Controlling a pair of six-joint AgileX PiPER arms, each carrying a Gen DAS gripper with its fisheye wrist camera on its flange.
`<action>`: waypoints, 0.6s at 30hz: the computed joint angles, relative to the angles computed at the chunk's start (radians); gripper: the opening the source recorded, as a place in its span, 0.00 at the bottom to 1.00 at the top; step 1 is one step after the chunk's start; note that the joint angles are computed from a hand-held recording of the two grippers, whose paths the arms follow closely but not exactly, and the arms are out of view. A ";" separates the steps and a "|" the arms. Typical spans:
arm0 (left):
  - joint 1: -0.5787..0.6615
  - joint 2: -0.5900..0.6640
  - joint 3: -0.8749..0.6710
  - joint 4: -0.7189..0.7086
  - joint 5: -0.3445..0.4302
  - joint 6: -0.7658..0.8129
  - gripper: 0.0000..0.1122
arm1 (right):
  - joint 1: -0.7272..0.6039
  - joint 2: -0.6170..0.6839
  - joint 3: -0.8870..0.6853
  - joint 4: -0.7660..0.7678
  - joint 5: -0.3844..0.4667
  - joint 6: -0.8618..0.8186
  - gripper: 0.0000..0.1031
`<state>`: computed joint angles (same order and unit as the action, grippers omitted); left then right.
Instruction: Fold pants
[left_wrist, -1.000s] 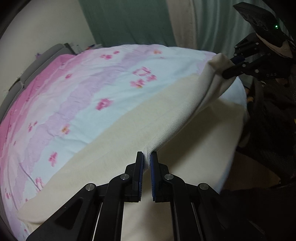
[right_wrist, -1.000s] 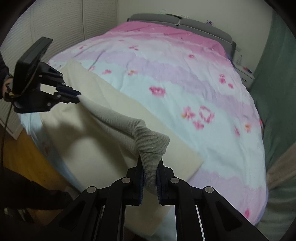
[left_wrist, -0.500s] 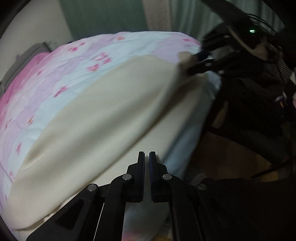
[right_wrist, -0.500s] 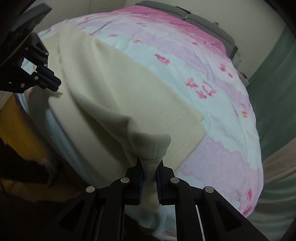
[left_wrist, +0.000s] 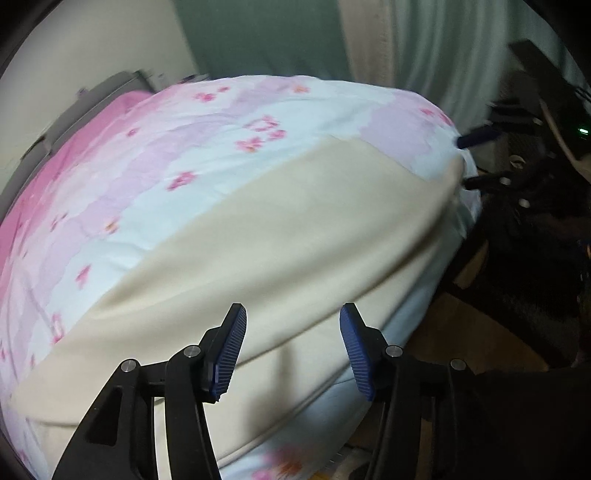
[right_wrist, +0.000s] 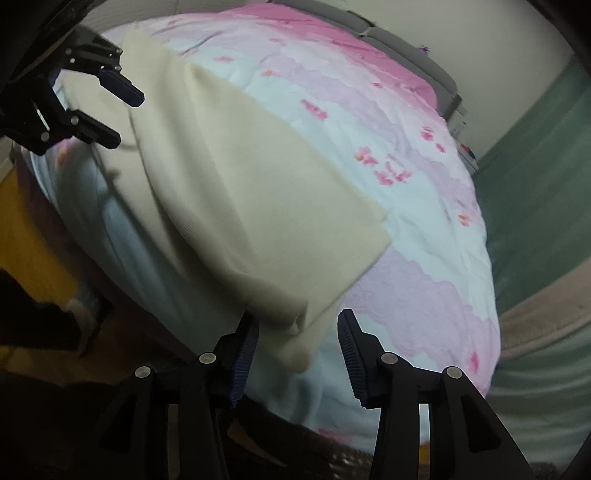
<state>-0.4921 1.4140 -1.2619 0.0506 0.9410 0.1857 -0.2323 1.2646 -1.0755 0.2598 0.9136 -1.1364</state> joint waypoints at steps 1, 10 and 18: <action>0.019 0.000 -0.029 0.003 0.027 -0.015 0.46 | 0.001 0.002 -0.031 0.001 0.029 0.027 0.43; 0.480 -0.040 -0.177 -0.111 0.145 0.159 0.51 | 0.267 0.127 -0.444 -0.052 0.208 0.550 0.43; 1.244 0.258 -0.506 -0.455 0.210 0.714 0.57 | 0.790 0.477 -0.902 -0.253 0.208 1.281 0.43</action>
